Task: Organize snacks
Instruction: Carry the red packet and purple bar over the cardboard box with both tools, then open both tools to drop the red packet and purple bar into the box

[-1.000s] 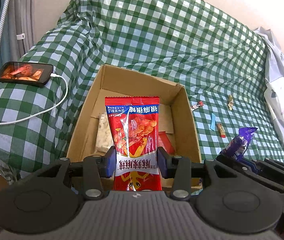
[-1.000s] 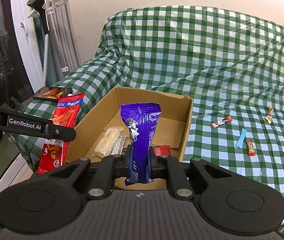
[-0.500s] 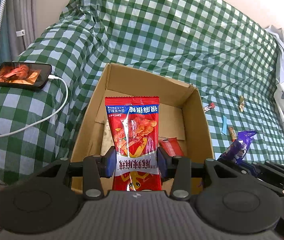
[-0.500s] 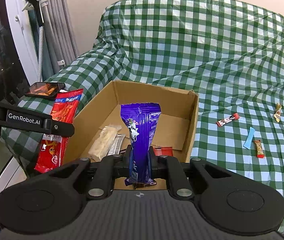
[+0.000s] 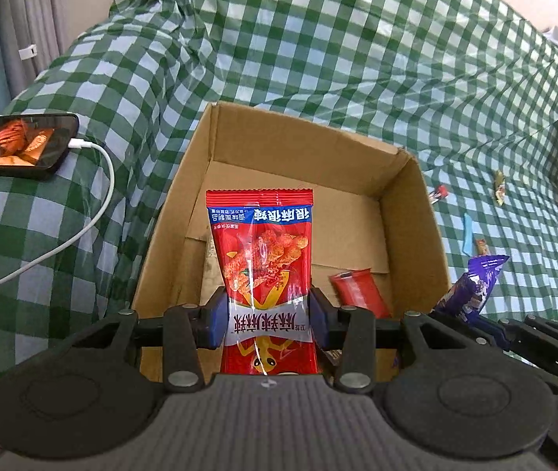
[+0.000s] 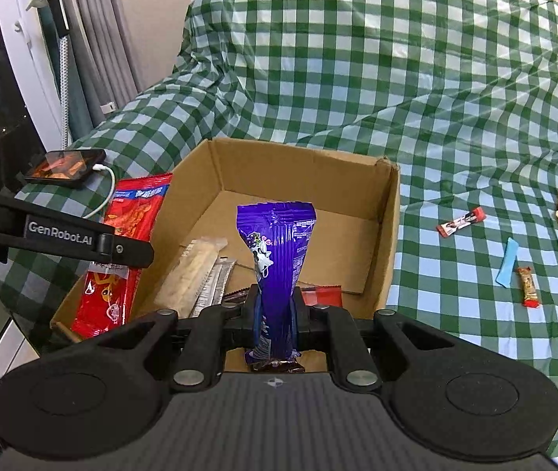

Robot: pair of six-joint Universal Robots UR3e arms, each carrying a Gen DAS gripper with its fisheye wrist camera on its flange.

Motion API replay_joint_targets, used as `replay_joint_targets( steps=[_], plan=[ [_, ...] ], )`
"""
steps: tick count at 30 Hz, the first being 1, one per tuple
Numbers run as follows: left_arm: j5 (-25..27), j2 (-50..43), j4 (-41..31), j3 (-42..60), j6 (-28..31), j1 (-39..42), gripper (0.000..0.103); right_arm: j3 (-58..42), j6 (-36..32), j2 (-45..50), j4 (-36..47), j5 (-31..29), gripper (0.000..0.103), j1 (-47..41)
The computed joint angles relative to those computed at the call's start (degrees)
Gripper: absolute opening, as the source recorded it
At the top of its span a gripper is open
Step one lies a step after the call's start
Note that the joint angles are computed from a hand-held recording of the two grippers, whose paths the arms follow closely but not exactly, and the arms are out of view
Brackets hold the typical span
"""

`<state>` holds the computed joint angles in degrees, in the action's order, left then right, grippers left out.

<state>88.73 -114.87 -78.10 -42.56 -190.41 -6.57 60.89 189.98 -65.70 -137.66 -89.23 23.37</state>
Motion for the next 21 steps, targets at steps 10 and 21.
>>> replay_joint_targets(
  steps=[10, 21],
  plan=[
    [3.0, -8.1, -5.5, 11.2, -2.8, 0.1, 0.103, -9.0, 1.1, 7.2, 4.4, 1.2, 0.03, -1.1],
    [6.7, -8.2, -8.3, 14.4, -1.6, -2.0, 0.103, -9.9, 4.8, 6.5, 7.2, -1.9, 0.098, -0.2]
  ],
)
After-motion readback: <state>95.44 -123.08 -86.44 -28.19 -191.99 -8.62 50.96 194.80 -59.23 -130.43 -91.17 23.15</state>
